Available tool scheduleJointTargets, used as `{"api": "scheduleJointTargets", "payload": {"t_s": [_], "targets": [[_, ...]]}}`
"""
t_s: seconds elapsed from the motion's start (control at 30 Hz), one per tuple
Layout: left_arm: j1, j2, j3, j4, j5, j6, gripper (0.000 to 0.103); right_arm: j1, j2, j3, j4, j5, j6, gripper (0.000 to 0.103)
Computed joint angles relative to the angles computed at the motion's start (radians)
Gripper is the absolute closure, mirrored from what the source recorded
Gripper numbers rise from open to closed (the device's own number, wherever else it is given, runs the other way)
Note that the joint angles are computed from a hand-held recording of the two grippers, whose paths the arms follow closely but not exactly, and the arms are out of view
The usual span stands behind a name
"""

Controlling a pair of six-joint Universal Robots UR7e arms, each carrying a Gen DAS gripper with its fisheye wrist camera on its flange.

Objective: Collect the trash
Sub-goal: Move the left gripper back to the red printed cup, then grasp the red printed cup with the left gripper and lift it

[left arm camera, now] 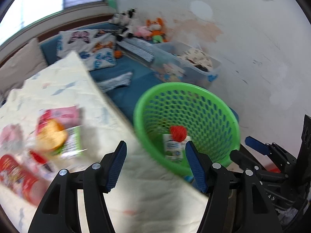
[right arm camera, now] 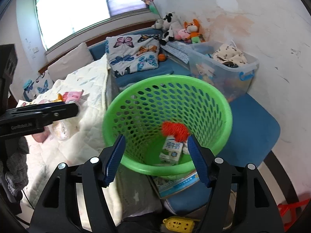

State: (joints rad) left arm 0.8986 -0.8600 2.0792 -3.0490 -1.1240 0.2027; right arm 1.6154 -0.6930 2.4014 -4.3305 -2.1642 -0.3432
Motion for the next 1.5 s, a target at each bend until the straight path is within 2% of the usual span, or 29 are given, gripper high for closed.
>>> {"api": "scheduleJointTargets", "payload": {"t_s": [0.3, 0.6, 0.77, 0.97, 1.13, 1.5], "targets": [[0.051, -0.149, 0.070, -0.013, 0.160, -0.119, 0.041, 0.059, 0.029, -0.055, 0.071, 0.016, 0.001, 0.033], [0.166, -0.242, 0.042, 0.030, 0.266, -0.356, 0.033, 0.102, 0.067, -0.124, 0.167, 0.035, -0.006, 0.033], [0.246, -0.249, -0.006, 0.087, 0.250, -0.483, 0.031, 0.119, 0.086, -0.152, 0.207, 0.048, -0.007, 0.033], [0.295, -0.222, -0.054, 0.126, 0.203, -0.570, 0.029, 0.134, 0.105, -0.185, 0.256, 0.052, -0.011, 0.033], [0.318, -0.196, -0.082, 0.126, 0.178, -0.598, 0.022, 0.137, 0.117, -0.207, 0.292, 0.064, -0.002, 0.033], [0.342, -0.159, -0.123, 0.135, 0.136, -0.631, 0.020, 0.143, 0.161, -0.278, 0.386, 0.103, 0.017, 0.028]]}}
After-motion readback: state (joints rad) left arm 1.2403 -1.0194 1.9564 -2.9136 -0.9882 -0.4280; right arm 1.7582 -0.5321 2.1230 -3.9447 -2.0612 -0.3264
